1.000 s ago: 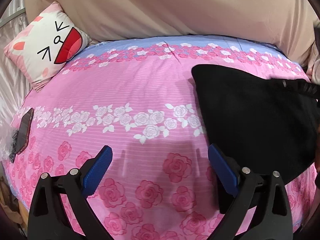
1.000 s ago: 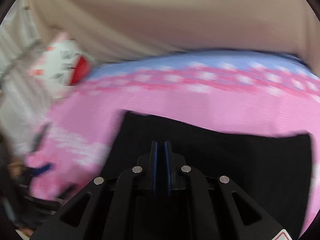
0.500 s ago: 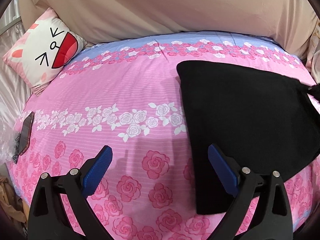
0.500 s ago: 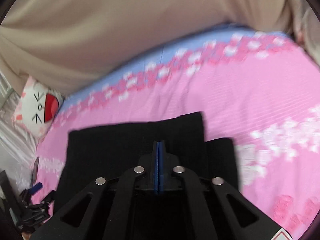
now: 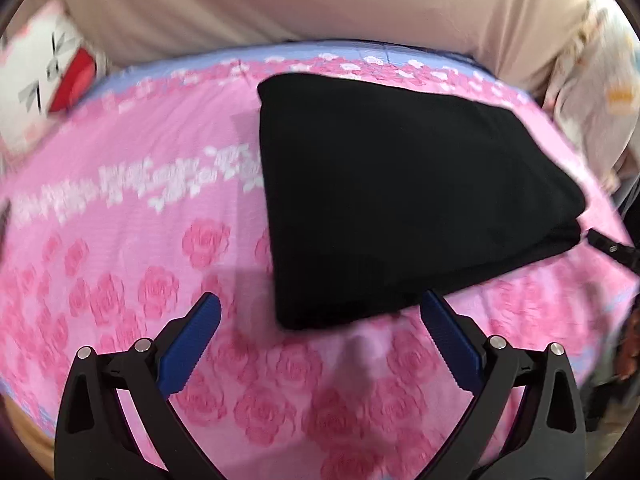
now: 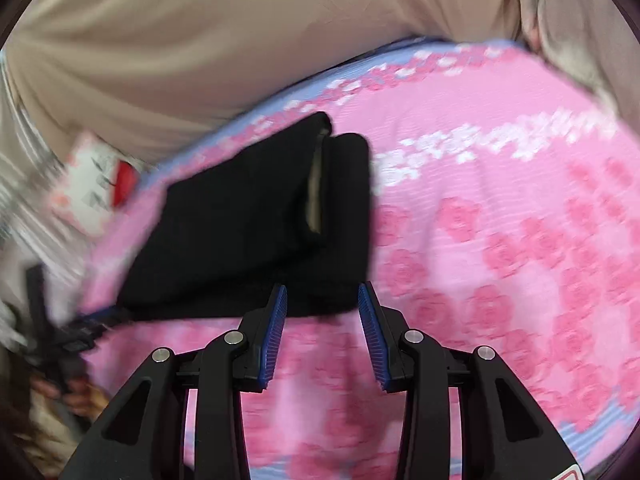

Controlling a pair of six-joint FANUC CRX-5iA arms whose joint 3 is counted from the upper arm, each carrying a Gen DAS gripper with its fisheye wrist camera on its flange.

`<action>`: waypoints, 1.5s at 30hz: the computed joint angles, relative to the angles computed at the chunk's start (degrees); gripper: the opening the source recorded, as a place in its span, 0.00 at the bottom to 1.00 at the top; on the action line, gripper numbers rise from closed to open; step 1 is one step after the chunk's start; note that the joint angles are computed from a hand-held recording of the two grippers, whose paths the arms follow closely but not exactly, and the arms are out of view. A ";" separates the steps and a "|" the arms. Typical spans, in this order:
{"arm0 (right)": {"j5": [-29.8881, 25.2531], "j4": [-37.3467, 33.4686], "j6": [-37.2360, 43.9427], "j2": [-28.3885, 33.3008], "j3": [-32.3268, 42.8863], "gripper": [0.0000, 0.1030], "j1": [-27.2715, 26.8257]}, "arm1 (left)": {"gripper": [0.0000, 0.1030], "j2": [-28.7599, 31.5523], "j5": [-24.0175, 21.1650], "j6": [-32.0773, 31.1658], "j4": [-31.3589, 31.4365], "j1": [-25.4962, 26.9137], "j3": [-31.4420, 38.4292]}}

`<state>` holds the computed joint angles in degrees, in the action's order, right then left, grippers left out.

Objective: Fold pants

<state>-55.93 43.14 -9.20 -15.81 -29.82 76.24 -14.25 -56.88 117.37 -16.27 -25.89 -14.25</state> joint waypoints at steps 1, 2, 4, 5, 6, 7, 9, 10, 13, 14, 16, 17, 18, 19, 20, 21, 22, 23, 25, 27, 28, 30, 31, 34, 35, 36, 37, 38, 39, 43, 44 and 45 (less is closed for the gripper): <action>-2.45 0.47 2.15 1.42 1.09 0.42 0.47 | 0.95 2.65 -2.41 4.02 -6.32 -3.41 2.89; -4.32 1.11 4.90 3.20 2.23 0.56 0.65 | 0.94 4.23 -3.63 6.12 -9.87 -4.82 4.39; -5.32 1.09 8.78 5.87 3.63 0.65 -0.38 | 0.79 4.92 -0.47 6.13 -10.30 -3.98 3.80; -5.26 0.09 10.15 6.95 4.48 0.60 -1.16 | 0.56 4.11 2.69 2.45 -6.01 -1.23 2.28; -3.83 -2.04 11.96 7.64 5.27 0.36 -2.47 | 0.46 3.49 5.05 -1.38 -1.54 1.16 1.06; 0.02 -4.01 13.07 7.15 4.94 0.28 -4.03 | 0.29 3.38 5.47 -3.16 0.31 2.24 1.18; 2.99 -4.07 12.32 6.15 5.30 0.12 -5.28 | 0.18 2.69 5.70 -6.76 3.03 4.11 1.88; 3.98 -2.97 11.52 5.17 5.25 0.12 -5.23 | 0.16 1.12 6.14 -9.65 5.83 6.05 1.48; 8.79 1.54 7.41 0.51 3.10 0.11 -3.78 | 0.16 -2.31 4.34 -13.22 6.83 7.66 1.71; 8.94 1.92 6.54 -0.47 2.16 0.11 -2.85 | 0.16 -2.43 2.98 -12.26 4.60 6.79 2.31; 7.56 -2.44 7.17 -0.13 1.94 0.11 -2.62 | 0.16 -2.08 0.80 -12.28 4.13 6.95 1.57; 8.96 -5.32 5.95 0.18 -0.27 0.12 -3.56 | 0.17 -1.64 0.78 -14.40 7.55 8.72 -0.66; 13.37 -5.20 2.83 -1.51 -3.85 0.16 -4.66 | 0.20 -0.80 0.11 -14.07 7.97 8.87 -1.51; 17.01 -3.63 -0.70 -3.64 -6.65 0.16 -5.34 | 0.25 -0.95 0.52 -11.36 5.39 7.59 -2.05; 17.64 -5.05 -2.32 -4.93 -7.25 0.26 -5.18 | 0.31 -2.23 1.15 -7.80 1.19 5.04 -2.03; 15.27 -5.92 -2.21 -5.17 -6.27 0.37 -4.28 | 0.39 -2.86 0.85 -6.87 0.00 3.79 -1.76; 10.12 -4.04 -2.89 -4.86 -4.73 0.37 -2.16 | 0.68 -3.56 1.21 -7.32 0.64 3.66 -2.01; 7.95 -2.71 -2.57 -4.69 -3.71 0.37 -1.00 | 0.92 -4.62 1.35 -6.15 -0.21 2.82 -1.93; 7.96 0.51 -3.05 -4.84 -2.77 0.47 -0.20 | 0.92 -6.54 0.80 -1.65 -5.77 -0.92 -0.80; 13.81 4.69 -4.37 -4.61 -2.70 0.72 -2.26 | 0.92 -7.87 0.53 -0.24 -7.16 -2.33 -0.31; 15.38 4.74 -3.73 -3.96 -1.98 0.72 -3.39 | 0.92 -7.83 -0.26 0.82 -7.50 -2.72 0.43; 15.45 2.14 1.22 0.28 2.17 0.72 -5.11 | 0.92 -8.37 -0.93 1.40 -7.01 -2.68 0.61; 14.35 -1.26 5.37 2.51 4.84 0.72 -5.74 | 0.92 -8.37 -1.42 2.21 -7.35 -2.74 0.82; 13.23 -17.35 18.32 10.07 12.53 0.72 -9.86 | 0.92 -9.84 -2.81 2.01 -6.34 -0.61 -0.12; 12.91 -18.25 18.12 11.02 13.02 0.73 -9.75 | 0.92 -10.75 -2.46 0.96 -4.71 1.24 -1.16; 12.36 -16.14 16.08 11.90 13.16 0.71 -9.02 | 0.92 -11.39 -2.48 0.94 -4.02 2.00 -1.88; 11.90 -13.37 14.51 12.63 13.19 0.40 -8.39 | 0.92 -12.03 -2.42 0.50 -3.10 3.17 -2.61; 12.57 -13.60 15.60 13.53 14.26 0.18 -8.33 | 0.92 -12.44 -2.22 -0.18 -1.85 4.78 -3.18; 15.58 -15.14 16.28 13.29 14.49 0.16 -9.06 | 0.92 -12.64 -2.02 -0.73 -0.73 5.97 -3.42; 18.45 -4.75 12.15 8.48 13.20 0.16 -7.71 | 0.92 -14.70 0.81 -4.57 6.33 11.00 -4.77; 16.62 -2.38 10.82 7.06 12.90 0.16 -6.71 | 0.93 -15.14 1.63 -5.47 7.86 11.67 -5.27; 14.36 -0.72 9.71 6.02 12.68 0.16 -5.87 | 0.94 -15.32 2.40 -6.23 9.23 12.11 -5.68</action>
<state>-41.57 42.41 0.51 -9.79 -17.14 70.37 -29.57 -54.48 111.14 -7.04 -13.78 -19.93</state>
